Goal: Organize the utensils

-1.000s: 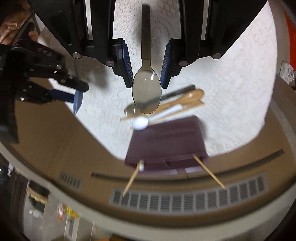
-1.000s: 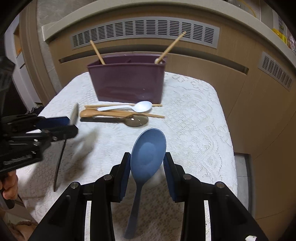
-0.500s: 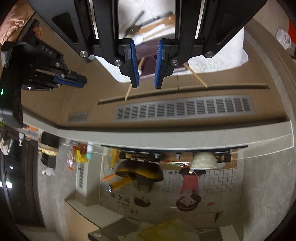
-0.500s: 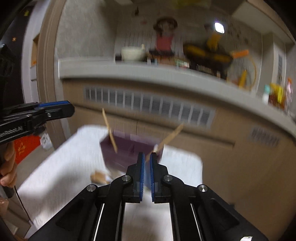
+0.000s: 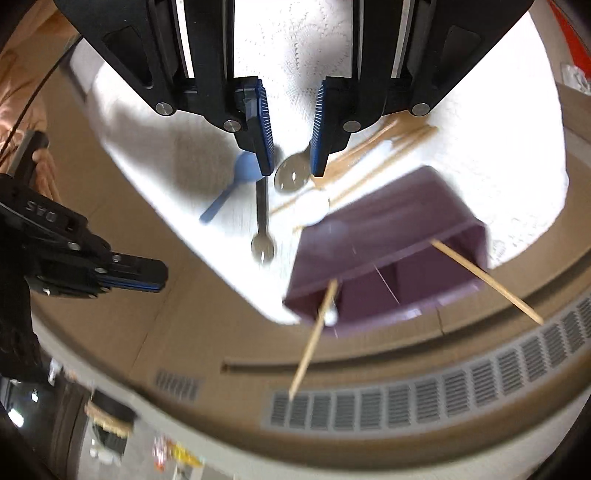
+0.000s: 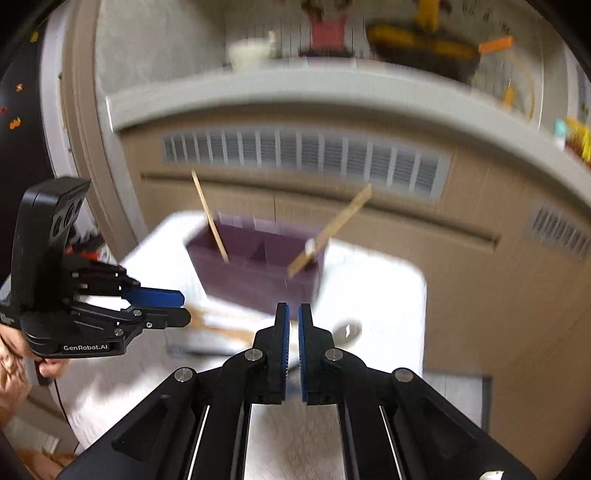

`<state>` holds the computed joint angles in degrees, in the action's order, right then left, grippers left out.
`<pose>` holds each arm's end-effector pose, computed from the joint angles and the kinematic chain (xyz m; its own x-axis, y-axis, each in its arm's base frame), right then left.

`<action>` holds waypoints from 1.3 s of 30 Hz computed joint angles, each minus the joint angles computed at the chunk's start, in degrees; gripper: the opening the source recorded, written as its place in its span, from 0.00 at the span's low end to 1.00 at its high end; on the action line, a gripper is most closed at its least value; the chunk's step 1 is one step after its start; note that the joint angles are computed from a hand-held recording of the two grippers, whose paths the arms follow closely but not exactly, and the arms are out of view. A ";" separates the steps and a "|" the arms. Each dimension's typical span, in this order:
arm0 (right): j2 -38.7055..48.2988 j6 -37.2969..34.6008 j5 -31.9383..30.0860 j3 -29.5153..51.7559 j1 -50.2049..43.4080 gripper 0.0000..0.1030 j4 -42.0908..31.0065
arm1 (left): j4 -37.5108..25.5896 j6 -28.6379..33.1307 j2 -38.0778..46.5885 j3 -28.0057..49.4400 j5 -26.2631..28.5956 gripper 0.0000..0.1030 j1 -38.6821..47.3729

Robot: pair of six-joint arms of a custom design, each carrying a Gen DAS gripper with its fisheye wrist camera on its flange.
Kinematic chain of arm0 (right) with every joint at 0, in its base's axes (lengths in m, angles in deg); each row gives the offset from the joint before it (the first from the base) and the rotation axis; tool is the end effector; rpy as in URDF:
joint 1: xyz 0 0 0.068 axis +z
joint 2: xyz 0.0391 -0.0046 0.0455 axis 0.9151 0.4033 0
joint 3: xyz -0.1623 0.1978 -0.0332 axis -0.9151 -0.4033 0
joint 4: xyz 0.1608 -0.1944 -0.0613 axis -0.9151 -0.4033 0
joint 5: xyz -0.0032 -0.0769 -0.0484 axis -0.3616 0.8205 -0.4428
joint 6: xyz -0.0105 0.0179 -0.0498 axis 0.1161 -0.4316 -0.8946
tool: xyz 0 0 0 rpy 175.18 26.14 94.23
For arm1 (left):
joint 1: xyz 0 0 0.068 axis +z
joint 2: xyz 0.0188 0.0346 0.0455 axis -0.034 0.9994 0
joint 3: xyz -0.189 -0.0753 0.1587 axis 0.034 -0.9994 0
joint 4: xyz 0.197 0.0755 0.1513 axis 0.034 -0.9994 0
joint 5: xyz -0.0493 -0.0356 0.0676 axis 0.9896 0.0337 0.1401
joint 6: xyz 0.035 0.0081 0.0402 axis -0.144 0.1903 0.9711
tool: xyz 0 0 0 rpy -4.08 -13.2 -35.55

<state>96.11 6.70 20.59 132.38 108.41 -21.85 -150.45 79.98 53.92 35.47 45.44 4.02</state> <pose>0.2429 0.2003 0.3756 -0.6809 -0.1132 -0.7236 -0.1444 0.9893 -0.0188 0.3069 0.0119 0.3444 -0.6232 0.5000 -0.6014 0.7098 0.6844 -0.1665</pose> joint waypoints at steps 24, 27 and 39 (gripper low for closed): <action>19.96 9.35 -1.45 -0.51 -11.46 0.34 6.39 | -0.52 6.83 8.38 -2.34 2.54 0.64 2.98; 14.16 9.49 -2.00 -5.67 -10.74 0.34 8.02 | 1.85 5.77 8.61 -2.77 -1.70 0.62 -1.53; 1.87 10.42 2.04 -14.76 -4.51 0.33 8.88 | 8.70 -6.15 10.40 -2.95 -16.11 0.36 -14.25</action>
<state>97.98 17.12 22.64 117.62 103.90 -12.97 -141.75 73.83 64.32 32.53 29.33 -10.23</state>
